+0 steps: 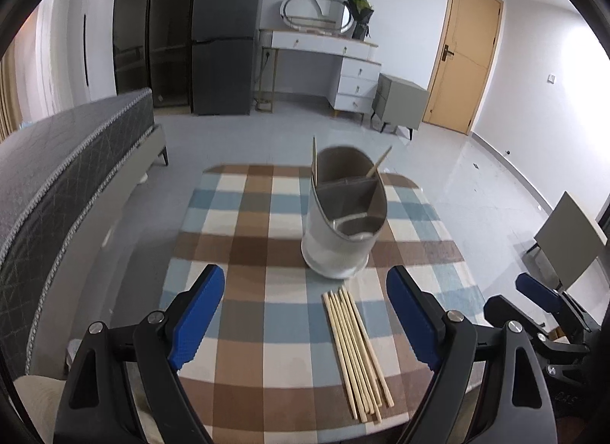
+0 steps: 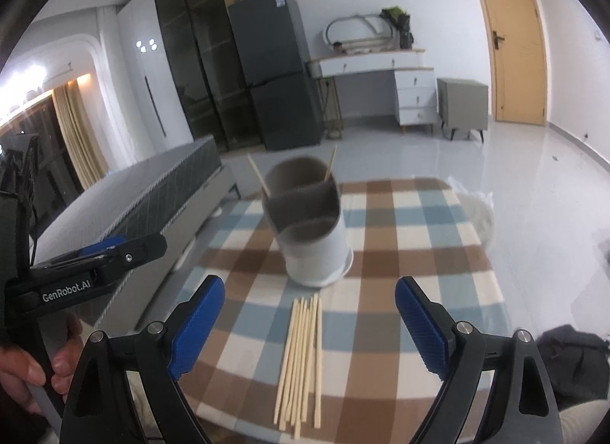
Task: Organize utensils
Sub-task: 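Withdraw both grippers from the holder back toward the chopstick bundle, then lower the right gripper onto the chopsticks and grasp another one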
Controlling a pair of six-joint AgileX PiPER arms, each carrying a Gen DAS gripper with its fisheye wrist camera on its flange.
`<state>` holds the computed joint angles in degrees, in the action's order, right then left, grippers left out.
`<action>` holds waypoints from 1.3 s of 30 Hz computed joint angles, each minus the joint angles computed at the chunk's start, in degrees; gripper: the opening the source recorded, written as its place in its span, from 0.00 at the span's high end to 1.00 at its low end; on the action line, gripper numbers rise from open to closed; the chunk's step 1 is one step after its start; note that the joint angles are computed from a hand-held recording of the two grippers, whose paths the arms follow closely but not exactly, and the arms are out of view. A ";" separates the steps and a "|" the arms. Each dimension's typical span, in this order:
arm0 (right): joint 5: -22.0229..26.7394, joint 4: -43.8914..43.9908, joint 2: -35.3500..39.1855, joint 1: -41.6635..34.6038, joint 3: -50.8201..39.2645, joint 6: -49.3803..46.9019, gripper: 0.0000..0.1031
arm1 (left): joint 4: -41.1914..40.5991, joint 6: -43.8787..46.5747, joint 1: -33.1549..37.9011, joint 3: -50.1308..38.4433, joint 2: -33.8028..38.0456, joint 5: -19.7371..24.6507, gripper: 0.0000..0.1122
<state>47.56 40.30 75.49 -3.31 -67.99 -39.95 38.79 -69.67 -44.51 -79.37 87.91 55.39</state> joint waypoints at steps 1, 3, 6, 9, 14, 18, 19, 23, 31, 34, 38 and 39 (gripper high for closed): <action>0.30 -0.54 0.17 0.24 0.13 -0.13 0.12 | -1.53 0.96 0.80 0.52 -0.05 -1.05 0.25; 0.62 -0.34 0.54 0.50 0.70 -1.46 0.12 | -3.99 2.25 2.27 1.49 0.39 -3.12 0.25; 0.38 -0.68 2.27 1.11 0.87 -3.18 0.17 | -6.88 3.90 4.44 1.96 2.26 -5.02 0.25; -0.36 -3.55 6.07 2.59 -0.12 -1.33 0.24 | -9.75 5.25 6.79 3.41 3.50 -8.11 0.25; 0.26 -12.92 16.41 6.62 -5.63 5.93 0.46 | -8.71 4.20 8.71 7.52 4.84 -12.04 0.25; 2.33 -18.48 25.50 9.54 -11.90 9.40 0.52 | -12.91 6.95 12.22 8.23 7.07 -14.82 0.25; 2.51 -19.27 26.87 9.97 -12.80 9.94 0.54 | -15.22 8.54 13.22 7.93 7.42 -15.42 0.25; 3.86 -22.22 32.66 11.66 -17.37 12.02 0.66 | -18.59 10.48 15.51 7.29 7.95 -16.36 0.25; 4.71 -26.77 36.33 14.79 -19.84 13.35 0.68 | -25.22 13.10 18.61 6.49 8.66 -15.71 0.25; 4.35 -28.26 36.42 15.68 -19.71 14.11 0.70 | -27.24 13.58 19.65 6.30 8.93 -14.97 0.25; 5.70 -30.50 37.39 16.87 -21.76 15.69 0.75 | -27.86 13.31 20.28 6.35 8.85 -14.69 0.25; 5.75 -31.27 37.32 17.14 -21.88 16.14 0.75 | -28.17 13.62 20.48 6.31 8.92 -14.80 0.25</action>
